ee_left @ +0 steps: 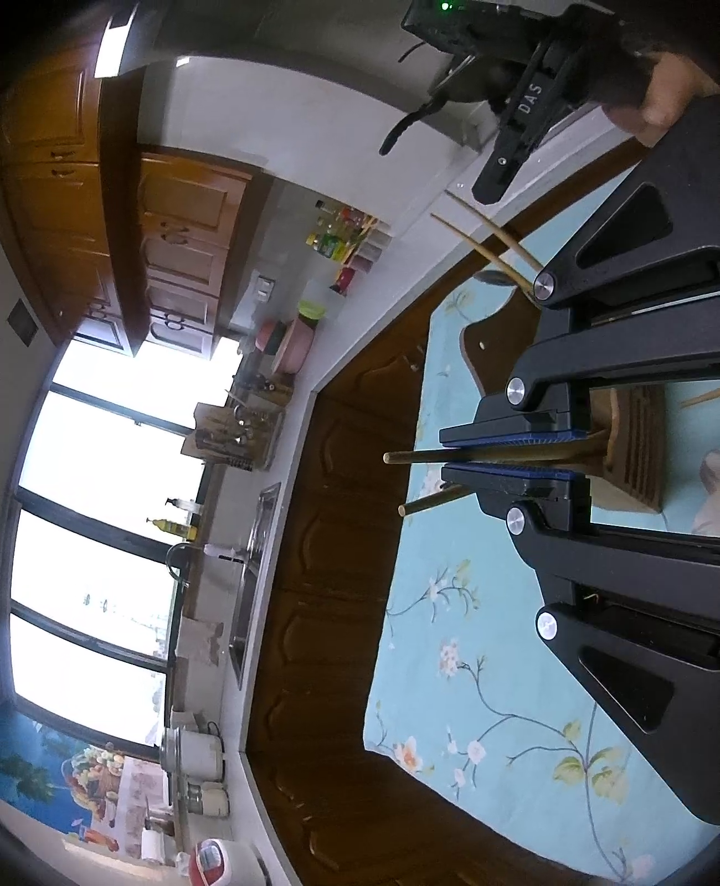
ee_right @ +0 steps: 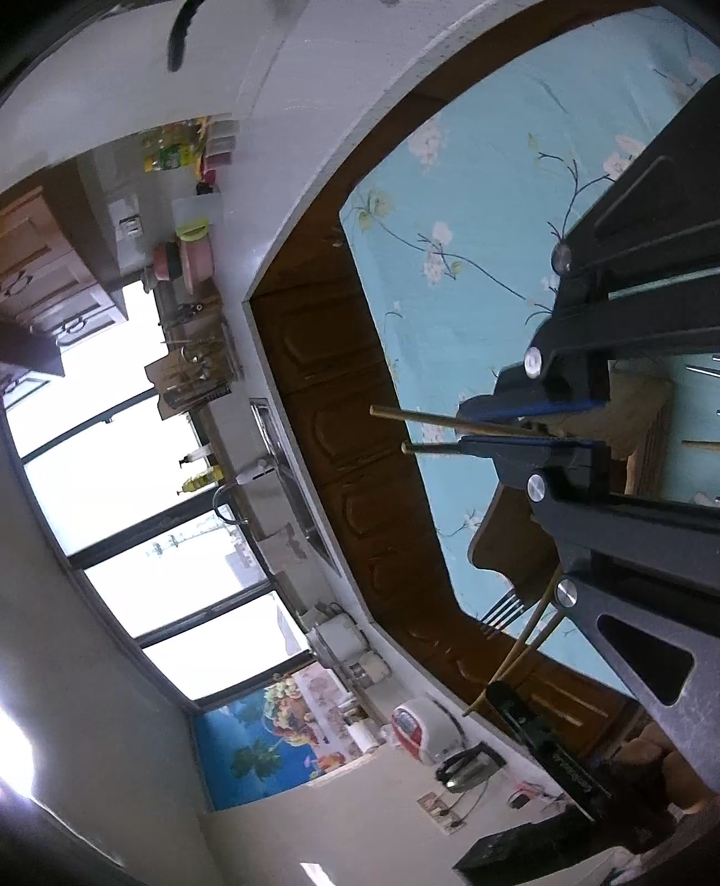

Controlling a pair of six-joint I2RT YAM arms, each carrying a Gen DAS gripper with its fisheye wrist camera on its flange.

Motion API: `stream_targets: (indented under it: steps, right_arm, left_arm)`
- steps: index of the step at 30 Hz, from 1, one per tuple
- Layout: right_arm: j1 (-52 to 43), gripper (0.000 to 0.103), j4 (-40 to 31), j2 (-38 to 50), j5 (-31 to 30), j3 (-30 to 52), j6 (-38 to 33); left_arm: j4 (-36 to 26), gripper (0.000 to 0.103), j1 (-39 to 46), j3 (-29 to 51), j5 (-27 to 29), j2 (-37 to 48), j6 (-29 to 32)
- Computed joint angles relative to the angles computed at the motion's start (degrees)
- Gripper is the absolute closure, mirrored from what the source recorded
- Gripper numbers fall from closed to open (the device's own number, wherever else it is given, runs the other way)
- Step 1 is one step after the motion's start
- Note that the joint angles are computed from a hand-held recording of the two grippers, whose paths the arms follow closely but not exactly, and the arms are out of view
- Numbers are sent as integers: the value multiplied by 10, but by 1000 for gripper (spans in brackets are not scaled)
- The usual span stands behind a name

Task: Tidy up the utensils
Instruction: 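Lower both chopsticks into the wooden holder and open both tools, then move both open tools back down to the remaining chopsticks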

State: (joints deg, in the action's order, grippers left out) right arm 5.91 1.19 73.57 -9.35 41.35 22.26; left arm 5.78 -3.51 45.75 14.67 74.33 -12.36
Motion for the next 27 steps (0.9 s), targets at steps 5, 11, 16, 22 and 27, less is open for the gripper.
stream_targets:
  steps: [5, 11, 16, 22, 27]
  right_arm:
    - [-14, 80, -11, -35, -16, -14, 1]
    - [-22, 32, -13, -108, -27, -63, -2]
    - [-26, 14, -26, -179, -28, -118, 2]
    - [-26, 14, -86, -274, -22, -176, 0]
    - [-24, 14, -148, -351, -13, -216, -6]
  left_arm:
    - [-19, 88, 2, -18, 8, -41, -9]
    - [-45, 55, 11, -81, 4, -126, -20]
    - [-72, 35, 31, -145, -5, -196, -16]
    - [-120, 33, 69, -206, 23, -255, -5]
    - [-167, 32, 81, -251, 33, -318, 3]
